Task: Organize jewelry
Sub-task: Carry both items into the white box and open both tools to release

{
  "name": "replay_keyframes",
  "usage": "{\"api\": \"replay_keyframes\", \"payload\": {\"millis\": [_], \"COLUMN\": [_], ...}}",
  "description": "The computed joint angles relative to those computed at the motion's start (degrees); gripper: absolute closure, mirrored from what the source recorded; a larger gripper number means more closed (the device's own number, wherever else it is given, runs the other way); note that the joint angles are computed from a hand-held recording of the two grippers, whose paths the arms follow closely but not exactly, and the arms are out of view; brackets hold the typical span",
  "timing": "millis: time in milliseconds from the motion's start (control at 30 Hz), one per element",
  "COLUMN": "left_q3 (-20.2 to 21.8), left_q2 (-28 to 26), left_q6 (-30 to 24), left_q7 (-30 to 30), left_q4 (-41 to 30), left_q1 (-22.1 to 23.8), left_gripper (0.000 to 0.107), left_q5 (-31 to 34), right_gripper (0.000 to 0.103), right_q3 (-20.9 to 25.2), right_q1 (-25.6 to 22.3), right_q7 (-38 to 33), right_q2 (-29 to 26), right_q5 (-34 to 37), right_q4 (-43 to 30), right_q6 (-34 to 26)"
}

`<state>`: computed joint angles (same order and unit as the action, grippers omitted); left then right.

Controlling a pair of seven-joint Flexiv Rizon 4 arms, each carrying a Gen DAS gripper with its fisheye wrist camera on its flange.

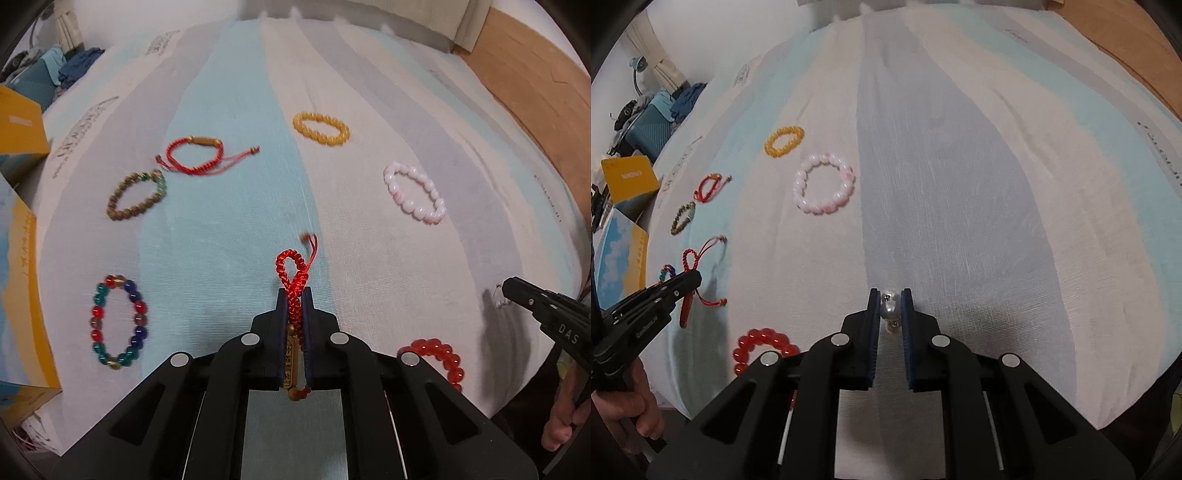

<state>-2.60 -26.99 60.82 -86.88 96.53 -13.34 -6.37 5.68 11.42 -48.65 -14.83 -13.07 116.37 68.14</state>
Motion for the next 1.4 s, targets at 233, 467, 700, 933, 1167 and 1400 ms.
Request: {"api": "replay_keyframes", "payload": {"millis": [233, 467, 700, 933, 1167, 1400], "left_q3": [-0.27, 1.36, 3.41, 6.76, 9.91, 12.13], "left_q2": [4.30, 9.60, 15.03, 20.72, 23.96, 23.18], "left_q6": [0.90, 0.90, -0.29, -2.73, -7.01, -11.55], "left_q7": [1.55, 0.92, 0.79, 1.32, 1.88, 3.24], "left_q4": [2.64, 4.91, 6.93, 9.13, 10.86, 11.48], "left_q1": [1.53, 3.26, 6.91, 12.61, 19.20, 25.07], "left_gripper": [0.101, 0.101, 0.101, 0.101, 0.101, 0.101], "left_q5": [-1.50, -1.65, -1.22, -0.07, 1.54, 1.92], "right_gripper": [0.092, 0.092, 0.092, 0.092, 0.093, 0.093], "right_q3": [-0.63, -0.16, 1.27, 3.56, 6.24, 7.23], "right_q1": [1.55, 3.55, 7.56, 14.60, 22.45, 28.75], "right_q7": [3.44, 5.66, 6.05, 2.89, -4.32, -11.40], "right_q2": [1.76, 2.51, 0.79, -4.73, -13.82, -24.58], "right_q5": [-3.64, -7.55, -10.36, -11.53, -8.96, -2.90], "right_q4": [-0.49, -3.72, -10.39, -21.59, -35.72, -52.93], "right_q6": [-0.01, -0.62, -2.04, -3.99, -9.48, -20.99]}}
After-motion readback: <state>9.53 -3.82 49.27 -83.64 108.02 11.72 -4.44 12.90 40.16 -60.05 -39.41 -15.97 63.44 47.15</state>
